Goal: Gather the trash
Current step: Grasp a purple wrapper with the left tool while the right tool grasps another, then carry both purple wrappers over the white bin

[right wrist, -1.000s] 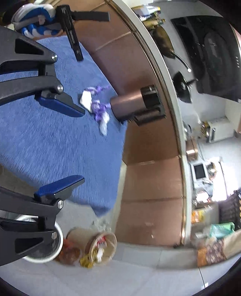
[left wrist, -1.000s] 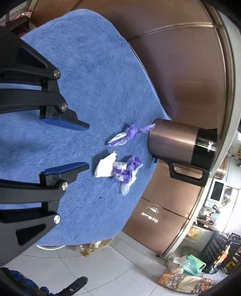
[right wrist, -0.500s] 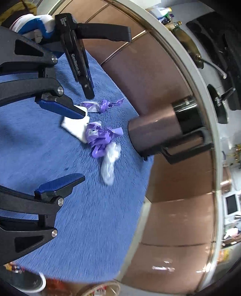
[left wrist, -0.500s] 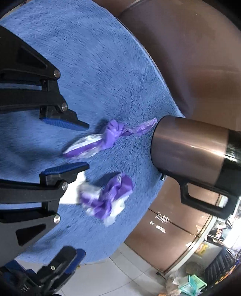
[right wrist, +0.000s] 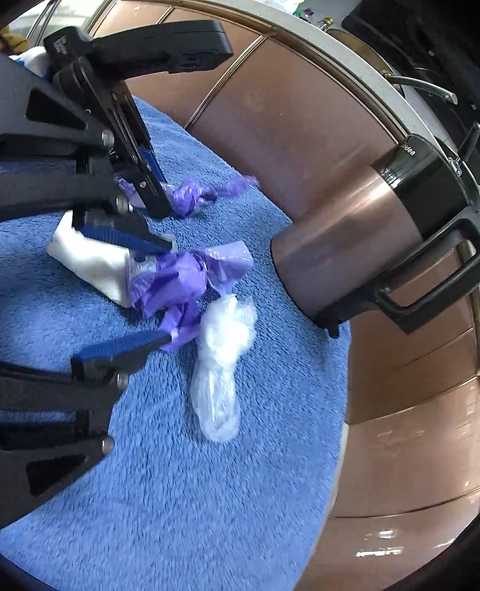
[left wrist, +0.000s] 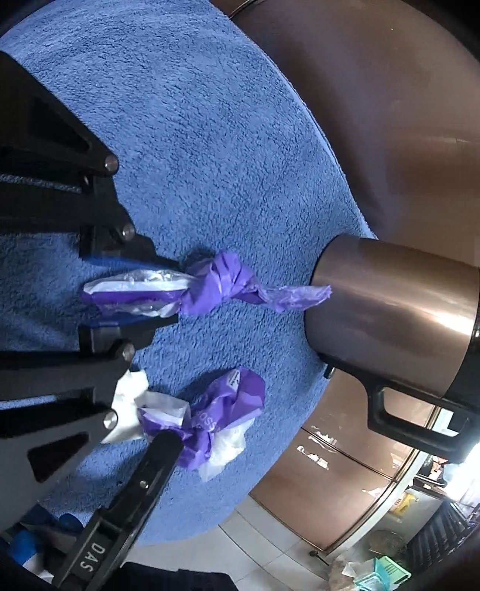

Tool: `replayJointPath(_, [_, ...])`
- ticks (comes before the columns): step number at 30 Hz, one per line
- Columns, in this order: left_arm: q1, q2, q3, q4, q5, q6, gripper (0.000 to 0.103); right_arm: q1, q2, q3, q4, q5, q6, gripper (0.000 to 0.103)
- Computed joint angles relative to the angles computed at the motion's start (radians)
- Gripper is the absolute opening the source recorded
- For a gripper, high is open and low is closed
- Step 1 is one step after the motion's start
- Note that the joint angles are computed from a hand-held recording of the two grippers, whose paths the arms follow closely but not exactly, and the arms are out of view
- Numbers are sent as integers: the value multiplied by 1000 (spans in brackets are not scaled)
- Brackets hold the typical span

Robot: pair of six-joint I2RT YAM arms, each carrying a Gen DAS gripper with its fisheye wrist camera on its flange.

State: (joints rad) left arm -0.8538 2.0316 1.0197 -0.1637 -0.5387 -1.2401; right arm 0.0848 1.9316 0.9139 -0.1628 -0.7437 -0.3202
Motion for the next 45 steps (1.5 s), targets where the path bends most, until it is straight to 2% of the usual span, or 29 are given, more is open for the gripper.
replayJointPath(1, [-5,-3,-4,-6,-5,-10,11,-1,0,-3,3,-3,1,32])
replayJointPath(5, [-30,-41,-57,24,-28,-59,10,-11,-22,-21,3,-9,-4,28])
replayJointPath(9, [-75,-93,-76,-31,-84,-114,10,-51,-88,-56,-22,-39,-26,26])
replayJointPath(12, [-147,-148,-83,-114,-146,-176,10,-93,-165,-94,-59,-84,-52,26])
replayJointPath(16, [-280,-181,-34,-306,-236,-298,10,-155,-291,-156,-125,-140,-118,26])
replayJointPath(20, [-406,-179,16,-474,-280,-448,10,-297,-415,-197,-326,-227,-304,26])
replayJointPath(24, [-511,-161,75,-614,-301,-607,10,-472,-454,-179,-571,-291,-536,26])
replayJointPath(25, [-521,-162,85,-637,-306,-624,10,-499,-459,-171,-606,-303,-569,26])
replayJointPath(29, [-597,-101,211,-797,-334,-703,10,-689,-428,-94,-911,-334,-877,26])
replayJointPath(34, [-631,-29,358,-922,-371,-723,10,-895,-363,-33,-1164,-309,-1200,26])
replayJointPath(38, [-652,30,453,-985,-377,-745,10,-1044,-297,12,-1266,-258,-1361,26])
replayJointPath(40, [-661,45,477,-976,-375,-739,10,-1124,-245,52,-1315,-229,-1435,26])
replayJointPath(43, [-666,65,508,-955,-373,-712,10,-1221,-173,111,-1350,-197,-1502,26])
replayJointPath(45, [-665,75,529,-942,-373,-684,10,-1261,-127,151,-1354,-186,-1506,26])
